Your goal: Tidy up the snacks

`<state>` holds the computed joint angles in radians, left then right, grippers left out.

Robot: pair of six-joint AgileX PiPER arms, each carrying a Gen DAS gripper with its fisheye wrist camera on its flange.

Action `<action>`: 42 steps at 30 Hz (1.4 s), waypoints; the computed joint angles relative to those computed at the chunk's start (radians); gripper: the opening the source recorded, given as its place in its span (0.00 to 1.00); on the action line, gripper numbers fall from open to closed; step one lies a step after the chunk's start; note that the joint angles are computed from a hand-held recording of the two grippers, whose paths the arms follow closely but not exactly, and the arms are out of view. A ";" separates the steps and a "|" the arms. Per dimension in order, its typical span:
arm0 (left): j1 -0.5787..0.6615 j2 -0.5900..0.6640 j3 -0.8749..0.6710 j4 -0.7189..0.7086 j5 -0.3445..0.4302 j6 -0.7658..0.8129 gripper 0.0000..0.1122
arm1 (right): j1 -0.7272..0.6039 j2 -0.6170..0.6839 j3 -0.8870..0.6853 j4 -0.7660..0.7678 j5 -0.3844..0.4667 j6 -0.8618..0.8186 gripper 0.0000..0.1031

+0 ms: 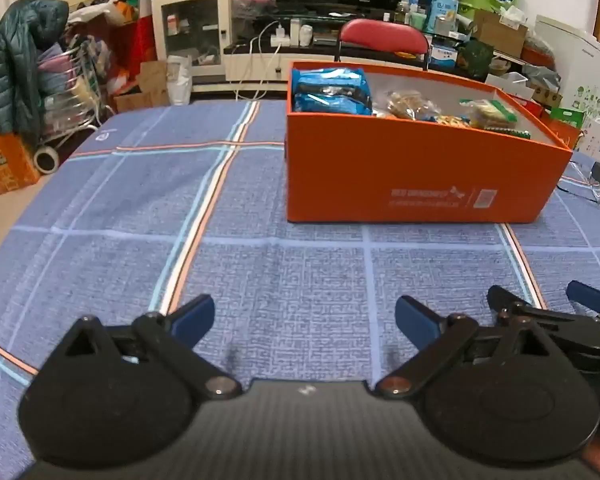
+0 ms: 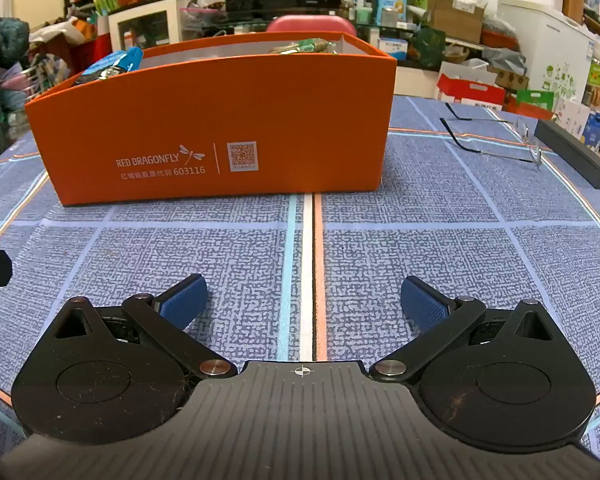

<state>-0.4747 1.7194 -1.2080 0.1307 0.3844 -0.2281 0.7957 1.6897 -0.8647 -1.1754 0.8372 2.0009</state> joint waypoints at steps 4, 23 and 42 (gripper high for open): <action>0.005 0.010 -0.009 -0.011 0.008 0.020 0.85 | 0.000 0.000 0.000 0.000 0.000 0.000 0.93; -0.020 0.024 -0.008 0.124 0.017 -0.102 0.85 | 0.001 0.001 -0.001 0.000 0.001 0.000 0.93; -0.011 0.032 -0.020 0.096 0.042 -0.066 0.85 | 0.000 0.002 -0.001 -0.001 0.001 0.002 0.93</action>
<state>-0.4856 1.7516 -1.2280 0.2267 0.4260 -0.2943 0.7959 1.6913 -0.8654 -1.1768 0.8384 2.0027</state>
